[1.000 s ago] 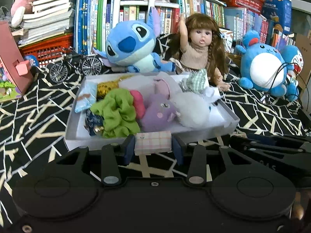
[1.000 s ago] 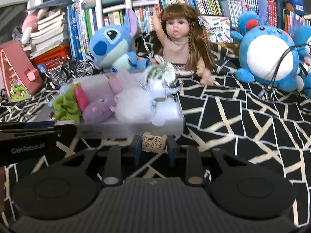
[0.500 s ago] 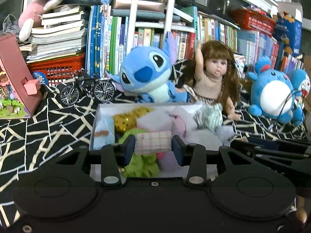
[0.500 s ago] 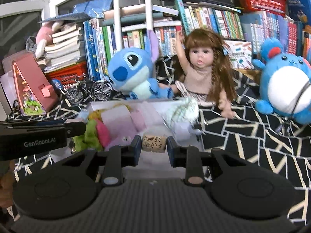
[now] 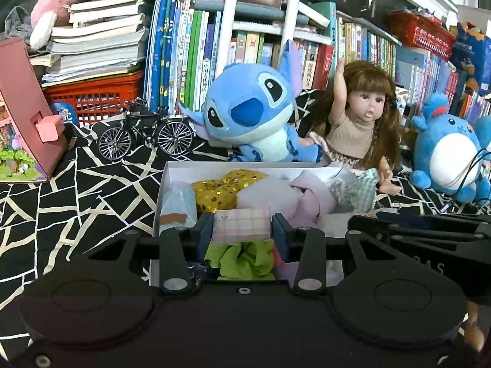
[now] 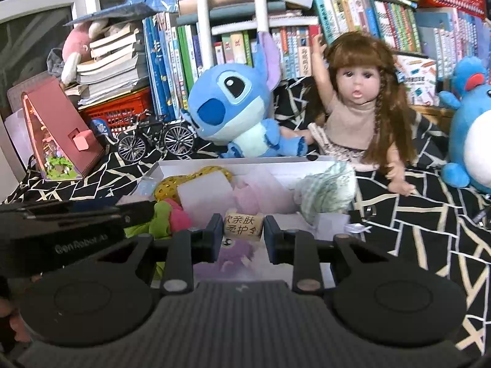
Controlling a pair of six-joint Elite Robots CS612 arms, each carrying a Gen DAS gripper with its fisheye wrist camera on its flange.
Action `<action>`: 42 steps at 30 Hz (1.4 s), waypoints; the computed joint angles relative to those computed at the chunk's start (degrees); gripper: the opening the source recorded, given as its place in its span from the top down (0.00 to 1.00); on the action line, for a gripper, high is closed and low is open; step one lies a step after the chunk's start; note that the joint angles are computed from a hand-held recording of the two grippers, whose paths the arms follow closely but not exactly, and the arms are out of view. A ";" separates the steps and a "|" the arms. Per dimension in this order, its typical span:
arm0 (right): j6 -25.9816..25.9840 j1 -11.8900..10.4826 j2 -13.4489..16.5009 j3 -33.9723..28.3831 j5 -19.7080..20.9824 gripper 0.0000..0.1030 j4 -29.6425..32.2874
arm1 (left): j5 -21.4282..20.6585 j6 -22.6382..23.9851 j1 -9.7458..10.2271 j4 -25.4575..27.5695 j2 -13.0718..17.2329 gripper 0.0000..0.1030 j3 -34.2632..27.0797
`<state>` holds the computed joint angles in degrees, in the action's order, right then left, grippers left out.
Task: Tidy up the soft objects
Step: 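Carry the checked packet and beige tag into the white box and open both tools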
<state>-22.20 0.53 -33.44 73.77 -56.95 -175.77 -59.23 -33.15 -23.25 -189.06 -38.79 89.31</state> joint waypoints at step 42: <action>0.63 1.46 3.63 -6.81 -1.58 0.48 8.95 | -0.07 -1.46 1.25 2.64 2.49 0.51 -3.42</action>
